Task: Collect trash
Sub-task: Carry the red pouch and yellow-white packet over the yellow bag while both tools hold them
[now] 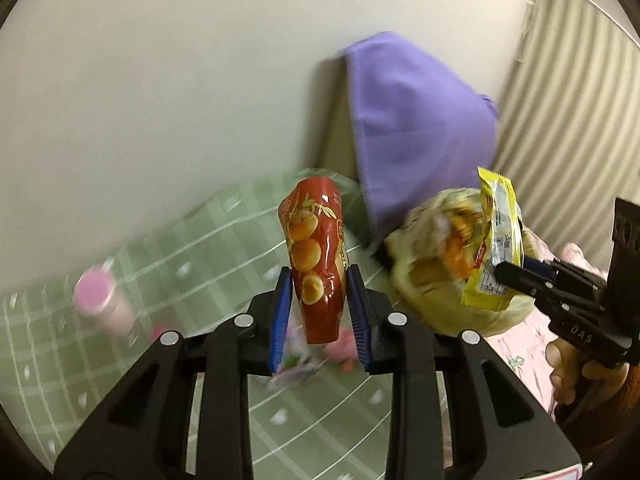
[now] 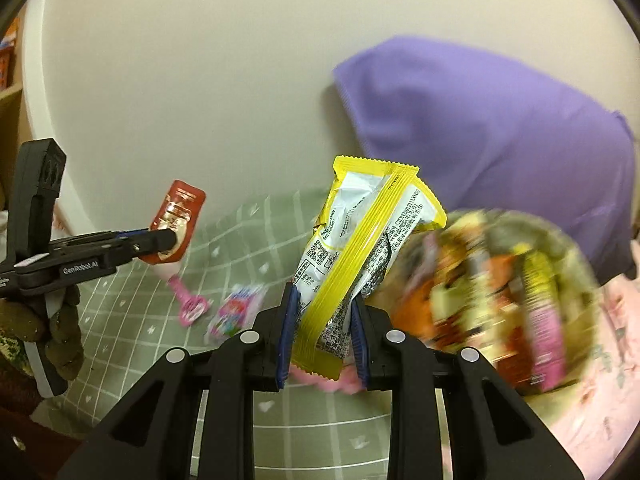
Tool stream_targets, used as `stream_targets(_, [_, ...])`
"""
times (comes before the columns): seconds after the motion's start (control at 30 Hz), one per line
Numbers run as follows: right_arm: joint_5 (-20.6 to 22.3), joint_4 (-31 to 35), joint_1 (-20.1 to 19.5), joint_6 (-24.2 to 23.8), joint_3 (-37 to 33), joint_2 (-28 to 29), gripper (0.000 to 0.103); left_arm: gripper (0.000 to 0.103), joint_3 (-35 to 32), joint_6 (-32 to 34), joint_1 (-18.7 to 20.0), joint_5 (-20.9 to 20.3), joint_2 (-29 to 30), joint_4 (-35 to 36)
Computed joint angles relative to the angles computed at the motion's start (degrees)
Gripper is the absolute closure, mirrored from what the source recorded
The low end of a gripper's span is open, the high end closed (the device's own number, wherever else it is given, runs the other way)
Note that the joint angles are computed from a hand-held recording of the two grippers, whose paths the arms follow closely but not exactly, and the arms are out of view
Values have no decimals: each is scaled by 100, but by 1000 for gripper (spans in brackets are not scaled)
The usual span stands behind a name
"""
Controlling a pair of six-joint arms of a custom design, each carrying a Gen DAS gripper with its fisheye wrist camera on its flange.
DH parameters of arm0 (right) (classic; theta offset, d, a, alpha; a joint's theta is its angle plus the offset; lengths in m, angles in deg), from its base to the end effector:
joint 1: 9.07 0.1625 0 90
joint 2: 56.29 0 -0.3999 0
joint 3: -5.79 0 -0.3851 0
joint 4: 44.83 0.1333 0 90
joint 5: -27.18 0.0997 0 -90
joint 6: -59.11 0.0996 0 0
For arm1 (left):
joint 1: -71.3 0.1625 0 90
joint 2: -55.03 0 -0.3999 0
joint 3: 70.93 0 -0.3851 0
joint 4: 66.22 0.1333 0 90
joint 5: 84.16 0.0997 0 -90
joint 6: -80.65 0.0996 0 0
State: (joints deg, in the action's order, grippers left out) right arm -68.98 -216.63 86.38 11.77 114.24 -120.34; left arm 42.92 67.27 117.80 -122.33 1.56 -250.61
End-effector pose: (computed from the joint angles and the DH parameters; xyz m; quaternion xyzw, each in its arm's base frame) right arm 0.1780 -0.5752 0.2345 0.4050 -0.8549 0.2808 0.1620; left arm -0.2220 -0.5413 0.1538 0.1001 0.8638 -0.4303 0.2422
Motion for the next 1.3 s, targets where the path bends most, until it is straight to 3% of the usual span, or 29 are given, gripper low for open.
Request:
stream_targets(0.2, [-126,-544,-53,-168,-14,-446,78,76,-981,924,73,-965,504,-34])
stream_targets(0.27, [-253,-794,-77,-267,-49,-544,78,76,-1407,1153,146,-1504,712,114])
stream_targets(0.4, [-561,-1074,-173,-393,-136,-689,78,76,-2153,1349,267,-2282,1117,811])
stream_targets(0.6, [-869,-614,-371,-322,-341,-635,78,76,-3367,1424,482,-3030,1958,1995])
stream_targets(0.7, [-925,-354,-450,-343,-433,-499,78,76,-3843,1480,557,-3059,2278,2444])
stream_targets(0.87, [-1117,172,-549,-470,-889,7,78,77,-4582,1368,644,-2408,2770,3224])
stream_targets(1.07, [-1344,681,-608,-595,-1407,536,78,80,-4801,1430,779,-2550,2862,3400])
stream_targets(1.3, [-1553,730,-560,-743,-1774,902,78,81,-5150,1395,818,-2560,3065,3640])
